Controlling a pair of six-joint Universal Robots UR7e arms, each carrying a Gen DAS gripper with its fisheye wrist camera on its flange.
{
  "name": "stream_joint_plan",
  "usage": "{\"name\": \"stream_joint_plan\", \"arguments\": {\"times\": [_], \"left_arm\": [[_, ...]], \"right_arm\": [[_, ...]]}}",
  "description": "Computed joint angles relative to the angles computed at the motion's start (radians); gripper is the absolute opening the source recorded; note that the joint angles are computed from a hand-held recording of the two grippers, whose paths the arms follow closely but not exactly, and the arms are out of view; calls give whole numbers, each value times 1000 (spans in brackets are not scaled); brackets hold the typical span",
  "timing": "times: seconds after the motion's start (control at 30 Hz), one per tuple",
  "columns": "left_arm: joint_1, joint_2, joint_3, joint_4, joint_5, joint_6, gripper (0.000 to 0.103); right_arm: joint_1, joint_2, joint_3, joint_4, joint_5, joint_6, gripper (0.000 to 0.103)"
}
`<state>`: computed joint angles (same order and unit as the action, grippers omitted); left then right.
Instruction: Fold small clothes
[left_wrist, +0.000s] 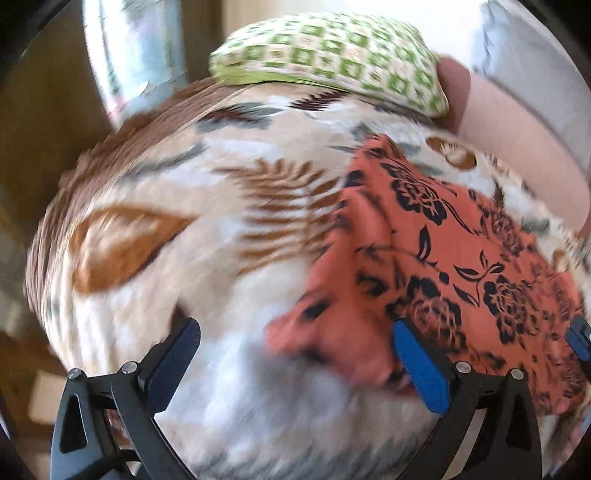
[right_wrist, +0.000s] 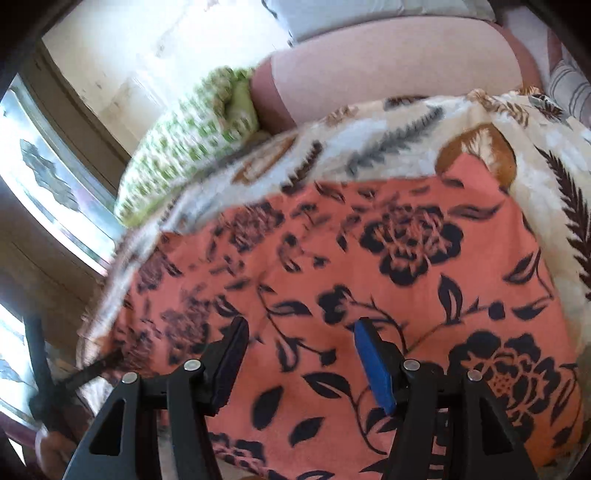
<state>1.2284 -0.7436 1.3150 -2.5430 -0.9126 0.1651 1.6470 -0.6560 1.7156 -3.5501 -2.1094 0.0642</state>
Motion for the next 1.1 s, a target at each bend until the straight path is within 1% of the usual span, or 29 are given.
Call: {"name": "stream_joint_plan", "arguments": {"times": [0.07, 0.1, 0.13, 0.17, 0.2, 0.23, 0.3, 0.33, 0.37, 0.4, 0.43, 0.47, 0.5, 0.57, 0.63, 0.67, 0.77, 0.8, 0.83, 0.87, 0.9, 0.97, 1.0, 1.1], "left_arm": [[21, -40, 25, 36, -71, -63, 103], [32, -56, 31, 68, -120, -112, 103], [38, -61, 32, 79, -158, -135, 103], [39, -59, 29, 83, -179, -143, 103], [40, -53, 23, 91, -220, -149, 103], [42, -42, 9, 104, -244, -160, 102], [42, -18, -9, 90, -249, -195, 102], [43, -1, -26, 77, -249, -201, 100], [43, 20, -47, 67, -237, -207, 98], [43, 41, -73, 71, -221, -216, 94], [43, 52, -89, 70, -214, -222, 91], [43, 63, -102, 60, -211, -225, 91], [44, 74, -114, 36, -211, -220, 89], [44, 92, -136, 28, -200, -222, 83], [45, 105, -144, 12, -178, -231, 68], [43, 104, -134, -14, -174, -216, 66], [36, 106, -122, -48, -147, -175, 50], [32, 104, -119, -61, -138, -158, 42], [29, 102, -118, -63, -138, -142, 28], [27, 100, -120, -65, -155, -120, 22], [18, 97, -118, -71, -160, -82, 19], [-4, 93, -101, -103, -145, -22, 18], [-12, 91, -96, -117, -148, 3, 17], [-36, 81, -75, -134, -178, 52, 16]], "right_arm": [[4, -4, 8, -40, 44, -32, 63], [5, -5, 10, -50, 84, -49, 63], [3, -6, 10, -47, 117, -55, 63], [1, -7, 6, -35, 148, -58, 63], [-2, -5, 3, -17, 185, -59, 63], [-5, -2, -1, -2, 202, -57, 63], [-12, 6, -11, 37, 227, -45, 63], [-20, 11, -14, 64, 235, -36, 63], [-25, 15, -17, 92, 231, -22, 62], [-34, 20, -26, 145, 219, 6, 60], [-42, 28, -30, 155, 213, 17, 54], [-41, 33, -26, 124, 209, 2, 53], [-39, 29, -27, 134, 208, 2, 53], [-41, 24, -23, 140, 217, 18, 53], [-45, 23, -19, 134, 228, 27, 53], [-46, 20, -15, 133, 229, 28, 53], [-48, 20, -17, 133, 236, 34, 53], [-50, 20, -14, 129, 242, 37, 53], [-55, 16, -11, 129, 251, 37, 53], [-57, 14, -9, 129, 257, 38, 53], [-57, 13, -7, 128, 262, 40, 53], [-61, 10, -3, 126, 272, 45, 53], [-63, 7, 0, 126, 278, 49, 53], [-68, 0, 11, 124, 299, 62, 53]]}}
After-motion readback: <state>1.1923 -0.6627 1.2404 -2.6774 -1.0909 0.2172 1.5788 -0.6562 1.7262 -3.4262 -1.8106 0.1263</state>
